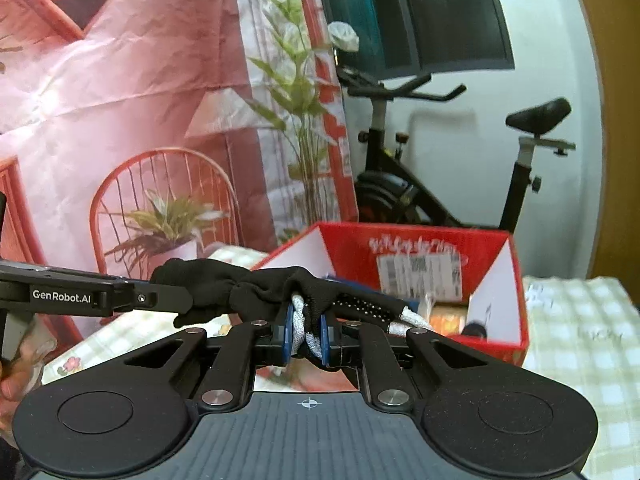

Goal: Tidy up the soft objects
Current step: 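Lift the glove with both grippers over the red box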

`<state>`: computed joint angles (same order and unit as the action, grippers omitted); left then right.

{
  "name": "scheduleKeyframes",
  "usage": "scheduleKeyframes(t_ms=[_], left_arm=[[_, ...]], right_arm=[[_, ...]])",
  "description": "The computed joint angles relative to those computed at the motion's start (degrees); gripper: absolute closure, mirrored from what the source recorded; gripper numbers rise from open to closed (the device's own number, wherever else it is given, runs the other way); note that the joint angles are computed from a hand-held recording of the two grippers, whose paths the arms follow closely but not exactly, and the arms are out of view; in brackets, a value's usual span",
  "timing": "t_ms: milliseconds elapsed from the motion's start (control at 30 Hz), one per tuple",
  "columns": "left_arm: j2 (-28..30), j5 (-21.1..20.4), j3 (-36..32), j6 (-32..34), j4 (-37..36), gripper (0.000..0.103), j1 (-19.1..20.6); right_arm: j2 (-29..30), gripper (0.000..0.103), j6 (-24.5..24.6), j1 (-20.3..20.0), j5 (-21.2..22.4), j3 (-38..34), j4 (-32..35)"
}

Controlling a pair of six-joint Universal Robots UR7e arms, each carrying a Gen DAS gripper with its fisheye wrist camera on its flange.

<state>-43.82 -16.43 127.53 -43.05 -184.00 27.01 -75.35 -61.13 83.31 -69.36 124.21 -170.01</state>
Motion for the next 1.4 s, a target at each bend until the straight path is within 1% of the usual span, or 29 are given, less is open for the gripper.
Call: scheduleKeyframes(t_ms=[100, 267, 367, 500, 767, 867, 933, 1067, 1200, 1300, 1400], left_arm=[[0.8, -0.8, -2.2, 7.2, -5.3, 0.086, 1.7], [2.0, -3.7, -6.3, 18.4, -14.4, 0.086, 5.2], [2.4, -5.1, -8.3, 22.2, -16.5, 0.086, 7.1], [2.1, -6.8, -10.9, 25.8, -17.1, 0.086, 9.8], [1.2, -9.6, -15.7, 29.0, -13.8, 0.086, 14.9], [0.4, -11.4, -17.3, 27.7, -11.3, 0.086, 16.7], [0.2, -12.1, -18.4, 28.4, -10.3, 0.086, 17.7], [0.4, -13.3, -21.1, 28.6, -5.2, 0.085, 19.9], [0.4, -14.1, -23.5, 26.9, 0.5, 0.085, 21.8], [0.2, -14.9, -24.6, 25.3, 3.8, 0.085, 23.0], [0.1, -15.2, -24.9, 24.9, 5.6, 0.084, 23.6]], right_arm=[[1.4, 0.091, 1.2, 1.2, -0.9, -2.4, 0.3], [5.0, 0.091, 3.5, 3.2, -2.7, -7.8, 1.0], [7.4, 0.091, 4.1, 4.4, -4.0, -11.0, 1.4], [10.8, 0.091, 4.1, 5.9, -6.3, -15.4, 2.4], [17.9, 0.091, 4.1, 8.8, -11.8, -24.0, 4.8], [20.5, 0.091, 7.6, 9.9, -14.5, -27.8, 6.7], [22.2, 0.091, 10.3, 10.3, -15.8, -30.3, 7.9], [25.9, 0.091, 11.3, 11.0, -19.6, -34.9, 9.4], [29.7, 0.091, 12.3, 11.8, -23.9, -40.4, 13.1], [31.8, 0.09, 12.0, 12.2, -26.3, -43.1, 14.5], [33.5, 0.09, 12.2, 12.4, -27.9, -45.1, 15.7]])
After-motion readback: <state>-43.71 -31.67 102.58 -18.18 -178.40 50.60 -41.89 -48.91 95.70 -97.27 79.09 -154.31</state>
